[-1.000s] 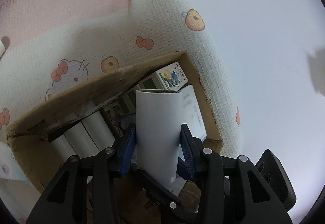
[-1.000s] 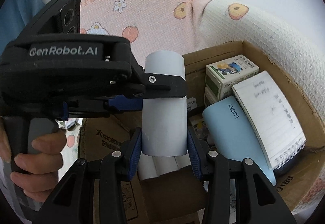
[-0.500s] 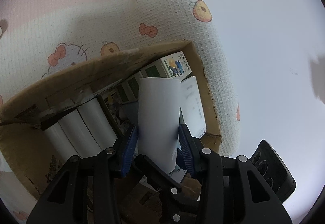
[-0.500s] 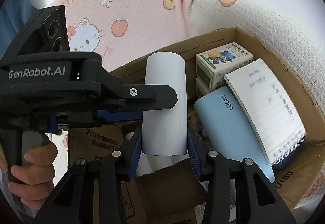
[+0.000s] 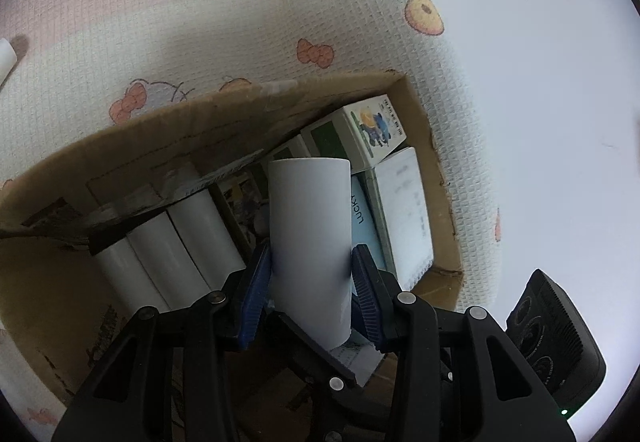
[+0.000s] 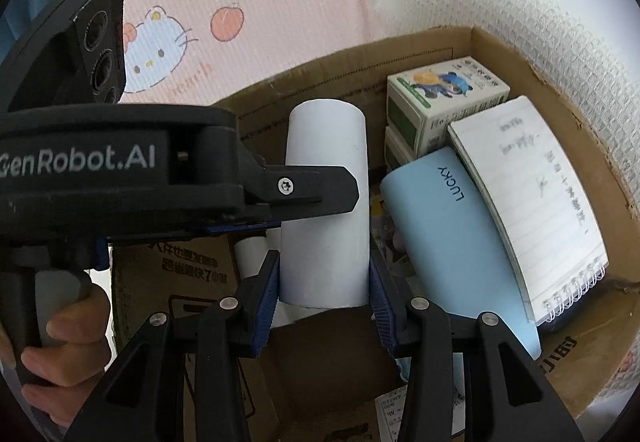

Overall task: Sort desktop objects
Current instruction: 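Lower the tube beside the standing tubes and open the right tool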

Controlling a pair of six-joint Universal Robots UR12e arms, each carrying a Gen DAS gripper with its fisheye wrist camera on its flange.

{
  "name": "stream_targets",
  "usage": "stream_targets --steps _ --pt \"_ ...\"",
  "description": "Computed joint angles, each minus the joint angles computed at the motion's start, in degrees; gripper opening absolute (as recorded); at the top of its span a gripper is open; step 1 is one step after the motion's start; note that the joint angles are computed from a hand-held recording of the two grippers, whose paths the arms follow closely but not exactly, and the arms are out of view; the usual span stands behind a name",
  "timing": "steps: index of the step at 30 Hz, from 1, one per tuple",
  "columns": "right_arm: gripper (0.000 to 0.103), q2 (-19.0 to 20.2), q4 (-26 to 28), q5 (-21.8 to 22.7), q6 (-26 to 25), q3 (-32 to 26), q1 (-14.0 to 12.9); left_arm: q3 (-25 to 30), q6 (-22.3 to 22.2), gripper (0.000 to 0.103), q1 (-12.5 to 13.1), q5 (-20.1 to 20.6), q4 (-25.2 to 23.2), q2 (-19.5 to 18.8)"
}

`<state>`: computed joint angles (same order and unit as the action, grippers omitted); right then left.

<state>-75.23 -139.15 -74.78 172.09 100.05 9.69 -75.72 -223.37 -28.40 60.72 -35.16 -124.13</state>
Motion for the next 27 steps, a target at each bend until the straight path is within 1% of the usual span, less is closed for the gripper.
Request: stream_targets --steps 3,10,13,16,18,19,20,21,24,25,26,27 --pt "0.041 0.19 1.83 0.2 -0.17 -0.54 -0.03 0.91 -0.13 0.046 -0.09 0.57 -1.91 -0.44" --pt "0.042 -0.56 2.18 0.07 -1.31 -0.11 -0.47 3.22 -0.22 0.046 -0.43 2.86 -6.54 -1.51" --pt "0.042 -1.4 1.9 0.03 -0.6 0.55 -1.21 4.49 -0.65 0.045 -0.83 5.06 -9.4 -1.95" --pt "0.042 -2.28 1.44 -0.08 0.4 1.28 -1.96 5.36 -2.75 0.045 -1.05 7.23 -11.2 -2.25" --pt "0.042 -3.02 0.44 -0.17 0.71 2.02 -2.42 6.06 -5.61 0.046 -0.84 6.23 -12.92 -2.81" --pt "0.042 -3.35 0.0 -0.26 0.74 2.34 -2.59 6.57 -6.78 0.046 -0.8 6.12 -14.48 -3.07" --pt "0.042 -3.77 -1.07 -0.89 1.22 2.85 -2.72 7.69 -7.26 0.045 -0.9 6.81 -17.08 -3.53" --pt "0.042 -3.94 -1.69 -1.44 1.65 3.09 -2.75 7.91 -7.76 0.046 -0.9 6.66 -17.35 -3.74" --pt "0.042 -4.18 -3.29 -5.12 5.04 3.57 -2.69 7.95 -11.23 0.046 -0.95 6.5 -17.41 -4.22" --pt "0.041 -3.95 -3.8 -5.35 5.46 3.48 -3.18 8.29 -11.33 0.046 -1.18 7.79 -17.99 -4.3" --pt "0.035 -4.0 -4.43 -5.38 6.16 3.74 -3.45 8.42 -11.55 0.046 -1.34 8.13 -17.58 -4.45" --pt "0.019 -4.27 -4.22 -5.89 6.78 3.43 -3.27 8.74 -11.48 0.046 -1.45 8.44 -17.79 -4.6"
